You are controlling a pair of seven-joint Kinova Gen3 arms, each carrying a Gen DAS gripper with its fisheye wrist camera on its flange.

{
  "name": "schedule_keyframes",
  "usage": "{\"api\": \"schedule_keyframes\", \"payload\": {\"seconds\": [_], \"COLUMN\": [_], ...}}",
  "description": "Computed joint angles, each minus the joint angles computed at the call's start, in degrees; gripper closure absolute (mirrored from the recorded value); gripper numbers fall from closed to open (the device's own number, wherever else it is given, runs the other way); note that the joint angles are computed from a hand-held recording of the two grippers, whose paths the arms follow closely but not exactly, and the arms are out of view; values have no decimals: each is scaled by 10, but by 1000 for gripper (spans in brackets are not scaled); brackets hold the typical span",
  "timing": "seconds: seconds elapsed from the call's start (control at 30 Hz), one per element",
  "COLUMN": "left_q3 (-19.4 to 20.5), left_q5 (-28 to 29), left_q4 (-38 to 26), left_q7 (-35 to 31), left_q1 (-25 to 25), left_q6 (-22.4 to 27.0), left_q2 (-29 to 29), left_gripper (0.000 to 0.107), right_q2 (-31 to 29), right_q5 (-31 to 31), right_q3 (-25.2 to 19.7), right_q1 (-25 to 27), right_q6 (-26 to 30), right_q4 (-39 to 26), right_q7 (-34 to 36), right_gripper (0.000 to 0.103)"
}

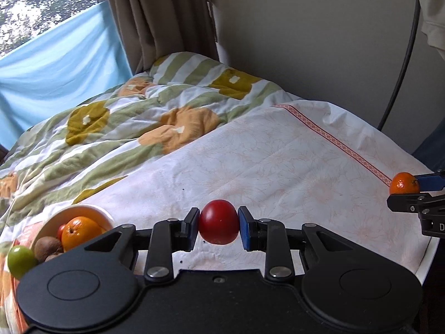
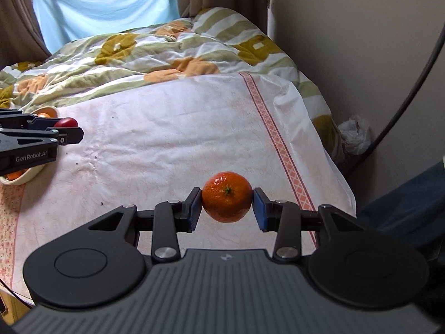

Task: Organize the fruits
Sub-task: 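Carry the tomato and mandarin over the duck bowl with both tools, then release the tomato with the left tool while the right tool releases the mandarin into the bowl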

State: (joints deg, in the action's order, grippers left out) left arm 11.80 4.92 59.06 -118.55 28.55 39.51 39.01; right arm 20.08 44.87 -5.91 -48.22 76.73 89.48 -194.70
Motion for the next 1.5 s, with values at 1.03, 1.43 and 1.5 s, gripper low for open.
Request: {"api": "schedule_keyframes", "payload": {"seconds": [1.03, 1.43, 1.5], "left_q3": [-129, -97, -94], "left_q5": [-216, -168, -161], "left_q4": [97, -12, -14], "left_q7": [440, 350, 332], "left_q1": [14, -31, -35], "left_q6": [-64, -6, -4], "left_q2": [-82, 15, 21], "left_gripper": [74, 74, 74], "right_q2": [129, 260, 273], "right_q5": [-72, -209, -227], "right_q3": [39, 66, 76], "right_q1": [84, 119, 119], "right_q6": [-247, -222, -213], "right_q4": [-268, -460, -482], "right_q7": [489, 640, 652], "right_gripper": [49, 49, 49]}}
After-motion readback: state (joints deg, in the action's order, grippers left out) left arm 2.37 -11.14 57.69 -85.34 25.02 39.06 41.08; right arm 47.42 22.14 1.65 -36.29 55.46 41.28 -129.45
